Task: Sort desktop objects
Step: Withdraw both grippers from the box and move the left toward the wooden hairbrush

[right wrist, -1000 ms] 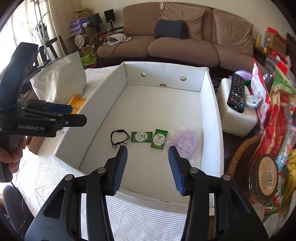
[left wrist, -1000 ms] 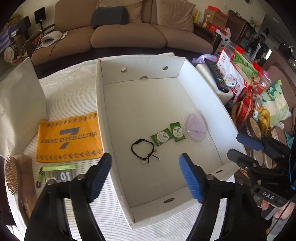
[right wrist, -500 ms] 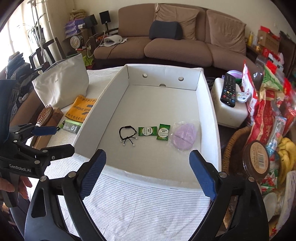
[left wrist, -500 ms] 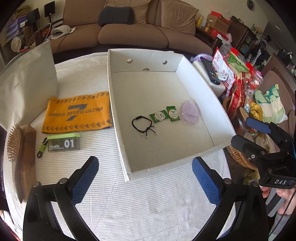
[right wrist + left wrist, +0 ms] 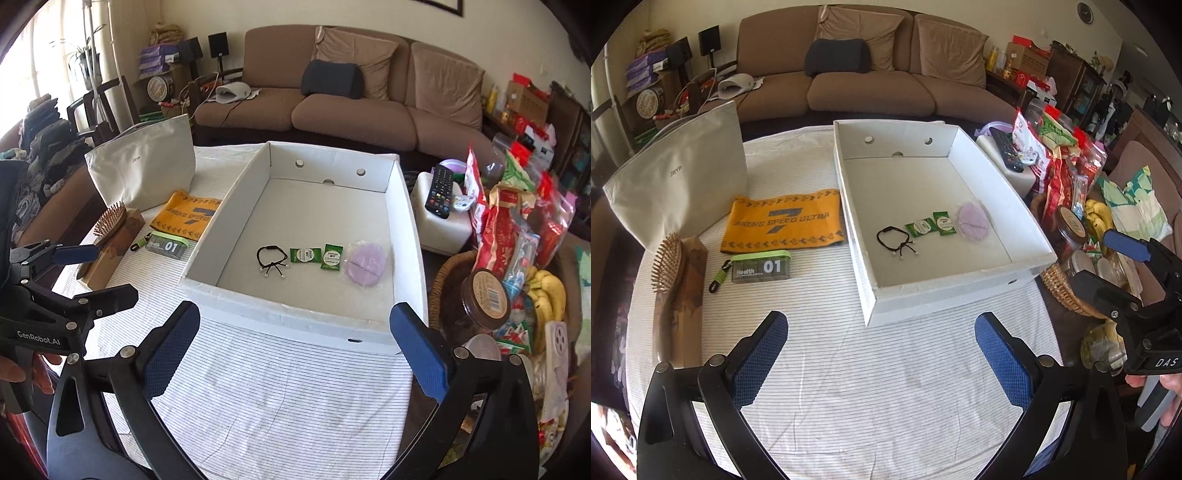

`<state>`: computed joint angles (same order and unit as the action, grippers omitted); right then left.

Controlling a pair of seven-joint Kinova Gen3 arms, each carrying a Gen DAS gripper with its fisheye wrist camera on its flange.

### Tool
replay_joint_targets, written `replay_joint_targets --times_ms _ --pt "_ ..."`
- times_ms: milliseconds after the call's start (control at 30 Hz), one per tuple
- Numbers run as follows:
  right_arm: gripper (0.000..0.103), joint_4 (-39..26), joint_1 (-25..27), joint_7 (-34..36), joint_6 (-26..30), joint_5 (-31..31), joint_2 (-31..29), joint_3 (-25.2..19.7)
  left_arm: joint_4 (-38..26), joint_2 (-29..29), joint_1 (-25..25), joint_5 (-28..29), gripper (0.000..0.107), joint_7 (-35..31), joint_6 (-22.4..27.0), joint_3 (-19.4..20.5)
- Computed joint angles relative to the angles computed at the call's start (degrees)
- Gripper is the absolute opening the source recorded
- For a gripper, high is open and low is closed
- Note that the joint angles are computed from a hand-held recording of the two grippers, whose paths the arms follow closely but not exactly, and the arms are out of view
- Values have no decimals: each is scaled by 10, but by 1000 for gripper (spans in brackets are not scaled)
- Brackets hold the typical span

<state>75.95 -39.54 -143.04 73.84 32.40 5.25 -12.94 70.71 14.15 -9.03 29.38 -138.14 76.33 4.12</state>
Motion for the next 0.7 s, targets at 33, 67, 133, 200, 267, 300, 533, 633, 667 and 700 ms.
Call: replay_joint_targets --times_ms 33,67,133,200,267,300,533,633,667,700 --pt "103 -4 -5 -3 3 3 2 -3 3 -3 -5 3 103 -5 -1 -2" --pt "103 -7 -10 -6 4 6 3 -5 4 -6 -10 5 103 -9 -1 -5" --pt "103 -12 -20 -13 4 13 8 -9 8 -10 -20 8 103 -18 -4 -10" --pt "103 -19 -30 -17 2 18 14 -10 11 -12 -30 13 103 -28 -8 -15" --pt "103 -24 -40 -19 -5 18 20 -10 11 -10 -42 19 103 -40 -8 -19" --pt "103 -27 -43 -18 -10 16 23 -10 10 -8 -51 27 103 -51 -5 -20" --pt "103 -48 -64 1 -54 1 48 0 9 5 -80 36 103 -91 -30 -27" --pt "103 -55 -67 18 -80 -11 58 7 -31 40 -111 54 103 -107 9 -22" --pt "103 -55 -68 25 -90 -15 60 9 -42 51 -124 61 103 -117 14 -21" --pt "103 -55 -68 31 -102 -18 63 11 -51 61 -136 68 103 -126 15 -19"
